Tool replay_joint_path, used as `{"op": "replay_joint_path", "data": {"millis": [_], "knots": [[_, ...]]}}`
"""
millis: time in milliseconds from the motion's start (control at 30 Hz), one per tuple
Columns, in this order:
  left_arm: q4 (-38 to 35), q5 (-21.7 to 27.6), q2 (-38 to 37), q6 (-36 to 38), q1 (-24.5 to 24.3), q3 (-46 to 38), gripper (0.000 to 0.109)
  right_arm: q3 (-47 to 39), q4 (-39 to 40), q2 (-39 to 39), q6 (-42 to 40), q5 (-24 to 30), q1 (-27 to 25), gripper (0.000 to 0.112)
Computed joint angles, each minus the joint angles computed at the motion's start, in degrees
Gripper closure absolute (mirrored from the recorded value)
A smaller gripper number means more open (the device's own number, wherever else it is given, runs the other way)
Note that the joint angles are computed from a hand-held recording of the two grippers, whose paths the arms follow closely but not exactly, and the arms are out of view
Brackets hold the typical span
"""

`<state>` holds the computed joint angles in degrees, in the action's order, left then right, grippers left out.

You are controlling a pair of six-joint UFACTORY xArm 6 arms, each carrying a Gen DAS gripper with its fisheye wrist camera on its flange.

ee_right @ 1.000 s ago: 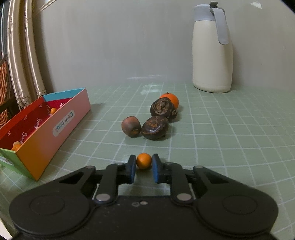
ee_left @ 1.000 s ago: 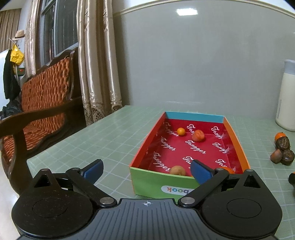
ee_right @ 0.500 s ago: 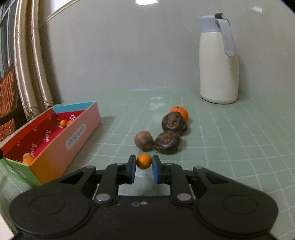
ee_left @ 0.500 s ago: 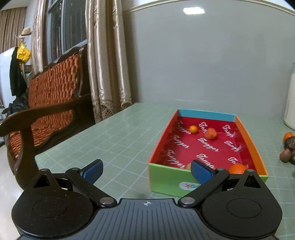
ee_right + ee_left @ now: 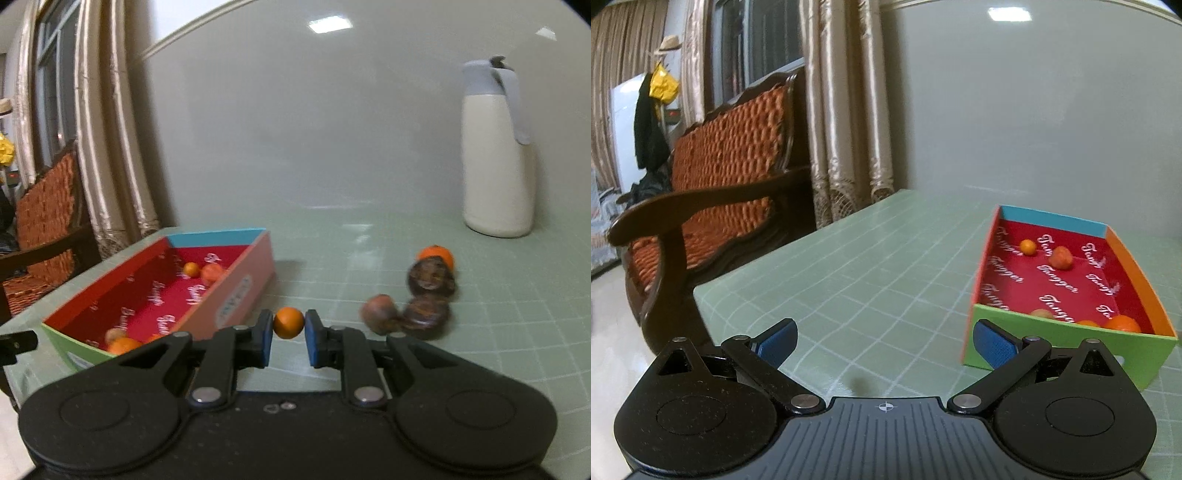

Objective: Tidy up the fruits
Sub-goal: 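Carry the kumquat over the red box and open the right gripper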

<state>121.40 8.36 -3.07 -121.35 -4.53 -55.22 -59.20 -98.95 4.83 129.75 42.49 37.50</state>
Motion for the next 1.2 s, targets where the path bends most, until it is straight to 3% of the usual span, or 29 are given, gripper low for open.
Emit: {"op": "replay_joint_path", "data": {"millis": [433, 833, 900, 1200], "knots": [[0.7, 1.0, -0.4, 0.3, 1.0, 1.1, 0.008, -6.3, -12.1, 4.3, 4.8, -5.6, 0.7, 0.095], [1.4, 0.7, -0.5, 0.1, 1.6, 1.3, 0.008, -13.5, -9.3, 10.3, -2.3, -9.8, 0.9, 0.095], [1.3, 0.7, -0.5, -0.1, 1.6, 1.2, 0.008, -13.3, -8.7, 10.3, -2.8, -9.8, 0.9, 0.09], [1.9, 0.5, -0.5, -0.6, 1.8, 1.1, 0.008, -11.3, -11.1, 8.8, 2.9, -8.6, 0.6, 0.08]]}}
